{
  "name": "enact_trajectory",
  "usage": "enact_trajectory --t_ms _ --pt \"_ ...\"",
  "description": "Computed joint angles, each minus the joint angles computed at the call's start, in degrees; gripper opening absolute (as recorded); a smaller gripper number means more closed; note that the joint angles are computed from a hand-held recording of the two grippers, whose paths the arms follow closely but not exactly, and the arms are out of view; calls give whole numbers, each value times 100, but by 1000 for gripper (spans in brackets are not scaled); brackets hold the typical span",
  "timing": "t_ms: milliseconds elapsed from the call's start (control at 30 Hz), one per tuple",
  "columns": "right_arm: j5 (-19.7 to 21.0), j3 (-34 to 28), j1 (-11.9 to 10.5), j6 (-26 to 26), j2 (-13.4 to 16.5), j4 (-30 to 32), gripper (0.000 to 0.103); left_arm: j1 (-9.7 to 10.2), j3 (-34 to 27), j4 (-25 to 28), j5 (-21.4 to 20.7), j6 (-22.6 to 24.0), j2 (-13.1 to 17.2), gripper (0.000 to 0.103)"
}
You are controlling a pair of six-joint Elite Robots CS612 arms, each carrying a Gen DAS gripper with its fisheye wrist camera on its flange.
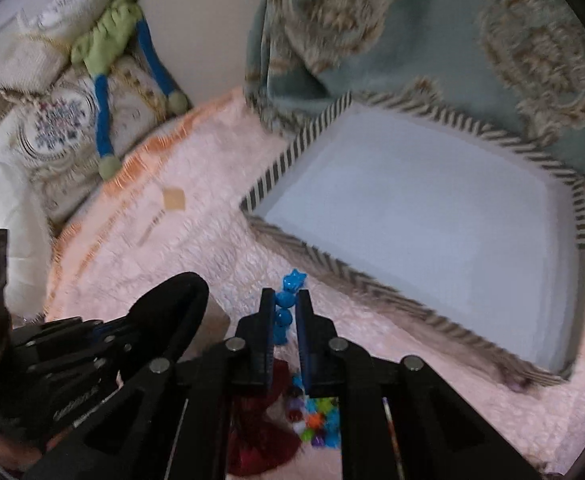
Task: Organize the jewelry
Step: 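Grasp the blue bead bracelet with the right gripper while the left gripper carries the black clip, then lower the blue bracelet and black clip into the striped tray and open both grippers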
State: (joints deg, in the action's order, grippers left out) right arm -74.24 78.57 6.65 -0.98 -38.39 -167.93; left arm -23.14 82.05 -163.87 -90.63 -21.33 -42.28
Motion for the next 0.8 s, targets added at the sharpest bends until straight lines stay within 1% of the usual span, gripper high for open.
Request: enact_trajectory --t_ms 100,367,567,667,800 --pt "-48 257 -50 -5 -197 -240 10 -39 74 -109 151 72 -90 0" --pt "-303 804 -206 -35 -598 -633 10 -133 113 -240 330 232 -189 0" --pt "-483 978 -345 19 -709 -791 10 -185 -98 -154 371 377 -109 0" --pt "-596 980 -429 95 -700 -810 10 -165 -398 39 165 402 33 0" --pt "-694 850 -520 247 -607 -760 10 -163 -887 293 30 458 269 0"
